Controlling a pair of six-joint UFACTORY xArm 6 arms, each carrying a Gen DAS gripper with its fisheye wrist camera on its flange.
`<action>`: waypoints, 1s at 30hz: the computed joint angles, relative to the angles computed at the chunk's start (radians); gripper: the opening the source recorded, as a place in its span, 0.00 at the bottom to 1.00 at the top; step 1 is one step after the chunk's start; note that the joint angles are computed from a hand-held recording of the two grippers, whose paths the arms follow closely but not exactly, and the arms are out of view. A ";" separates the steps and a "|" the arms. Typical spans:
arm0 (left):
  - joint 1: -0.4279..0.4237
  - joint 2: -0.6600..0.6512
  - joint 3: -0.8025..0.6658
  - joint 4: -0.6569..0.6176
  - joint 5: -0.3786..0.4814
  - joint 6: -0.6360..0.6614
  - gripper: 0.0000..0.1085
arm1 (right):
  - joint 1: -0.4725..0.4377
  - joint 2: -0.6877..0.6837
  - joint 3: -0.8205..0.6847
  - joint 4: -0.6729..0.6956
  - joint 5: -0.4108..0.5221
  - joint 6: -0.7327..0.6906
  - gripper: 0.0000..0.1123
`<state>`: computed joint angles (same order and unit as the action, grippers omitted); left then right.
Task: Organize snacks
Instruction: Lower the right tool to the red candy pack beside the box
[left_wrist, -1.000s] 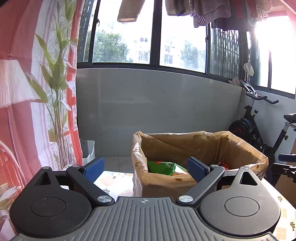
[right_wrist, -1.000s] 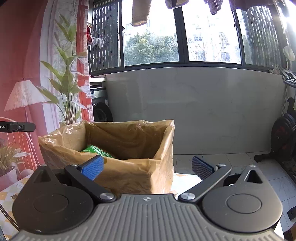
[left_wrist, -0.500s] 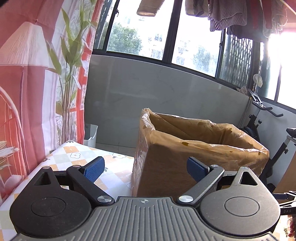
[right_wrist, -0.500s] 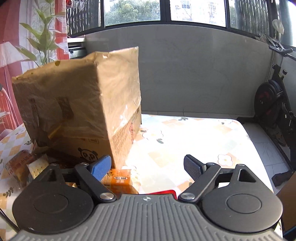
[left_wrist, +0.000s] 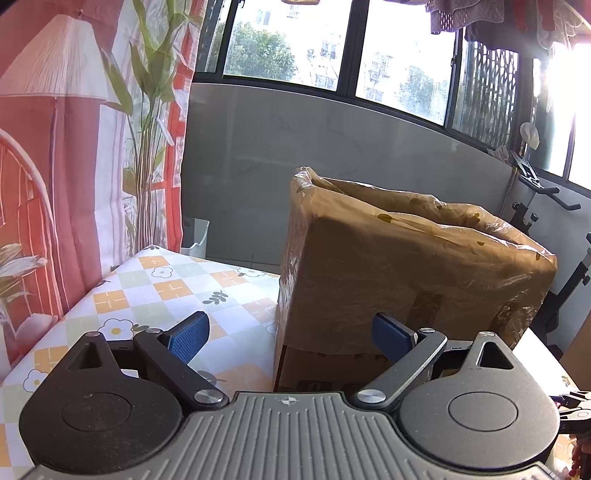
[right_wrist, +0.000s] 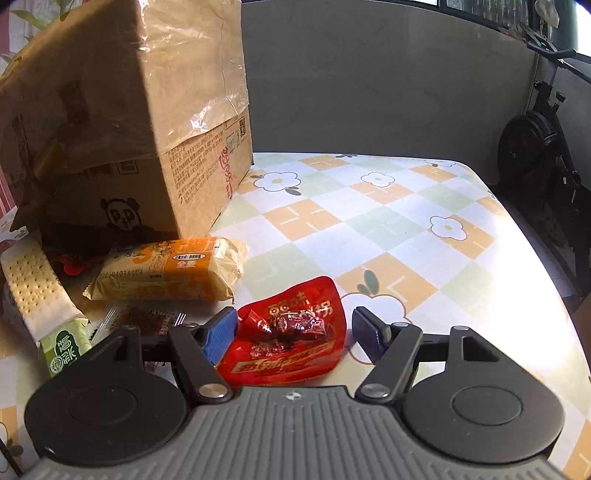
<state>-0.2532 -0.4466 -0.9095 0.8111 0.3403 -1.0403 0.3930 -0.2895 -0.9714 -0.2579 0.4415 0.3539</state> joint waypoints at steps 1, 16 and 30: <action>0.000 0.002 0.000 -0.003 0.002 -0.002 0.88 | -0.002 -0.002 0.007 -0.001 -0.014 0.001 0.63; -0.033 0.009 0.049 -0.222 0.001 0.156 0.80 | 0.018 -0.022 0.048 -0.163 -0.063 0.117 0.37; -0.041 0.005 0.055 -0.224 0.003 0.149 0.78 | 0.020 -0.014 0.011 0.223 -0.034 -0.142 0.46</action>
<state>-0.2944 -0.4412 -0.8548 0.5874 0.3430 -0.8916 0.4131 -0.3032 -0.9604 -0.0352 0.4073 0.2123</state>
